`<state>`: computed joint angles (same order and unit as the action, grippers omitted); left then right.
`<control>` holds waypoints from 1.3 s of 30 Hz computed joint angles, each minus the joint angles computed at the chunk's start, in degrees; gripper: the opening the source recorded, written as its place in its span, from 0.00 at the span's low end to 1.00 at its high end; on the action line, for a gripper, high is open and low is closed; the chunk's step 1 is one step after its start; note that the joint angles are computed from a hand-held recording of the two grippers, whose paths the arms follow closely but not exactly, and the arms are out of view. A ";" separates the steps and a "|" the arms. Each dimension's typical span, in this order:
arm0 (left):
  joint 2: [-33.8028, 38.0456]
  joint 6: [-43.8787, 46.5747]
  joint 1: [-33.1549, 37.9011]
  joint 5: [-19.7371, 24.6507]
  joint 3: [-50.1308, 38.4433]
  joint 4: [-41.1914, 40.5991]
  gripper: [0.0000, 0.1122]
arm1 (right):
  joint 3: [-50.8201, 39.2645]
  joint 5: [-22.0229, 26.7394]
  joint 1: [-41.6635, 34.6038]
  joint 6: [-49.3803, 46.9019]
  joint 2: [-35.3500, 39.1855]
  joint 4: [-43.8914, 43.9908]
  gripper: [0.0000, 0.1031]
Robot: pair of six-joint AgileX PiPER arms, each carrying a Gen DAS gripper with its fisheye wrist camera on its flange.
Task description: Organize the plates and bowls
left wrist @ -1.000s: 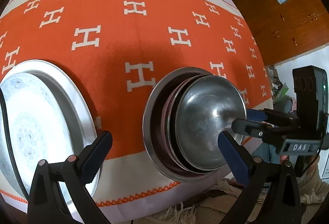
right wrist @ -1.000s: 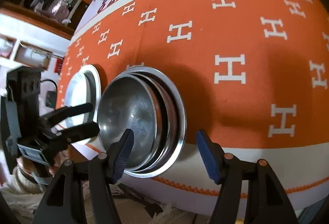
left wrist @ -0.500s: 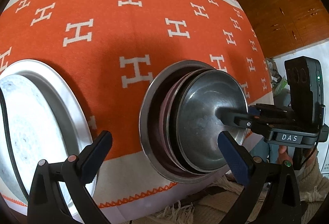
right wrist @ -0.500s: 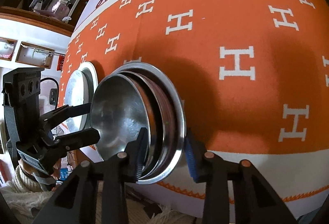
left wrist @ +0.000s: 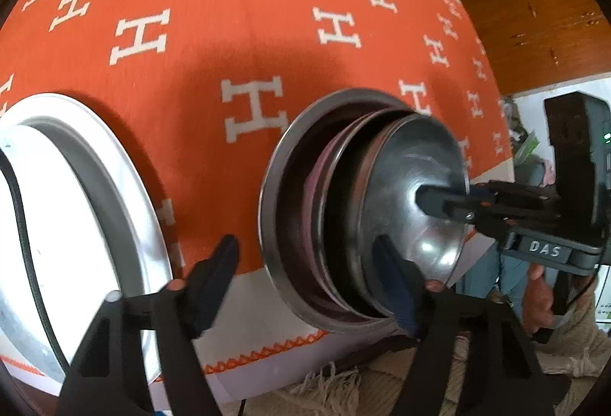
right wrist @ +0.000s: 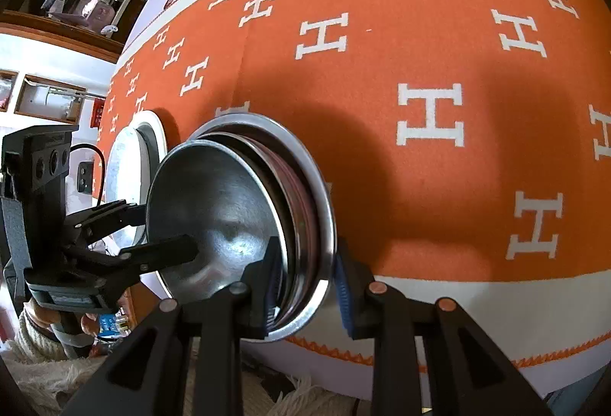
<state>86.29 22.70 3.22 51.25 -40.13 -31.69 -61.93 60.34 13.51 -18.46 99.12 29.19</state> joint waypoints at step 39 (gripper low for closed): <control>-21.12 -0.94 21.34 14.12 5.04 3.90 0.37 | -11.17 6.22 14.12 10.00 -0.48 -5.65 0.26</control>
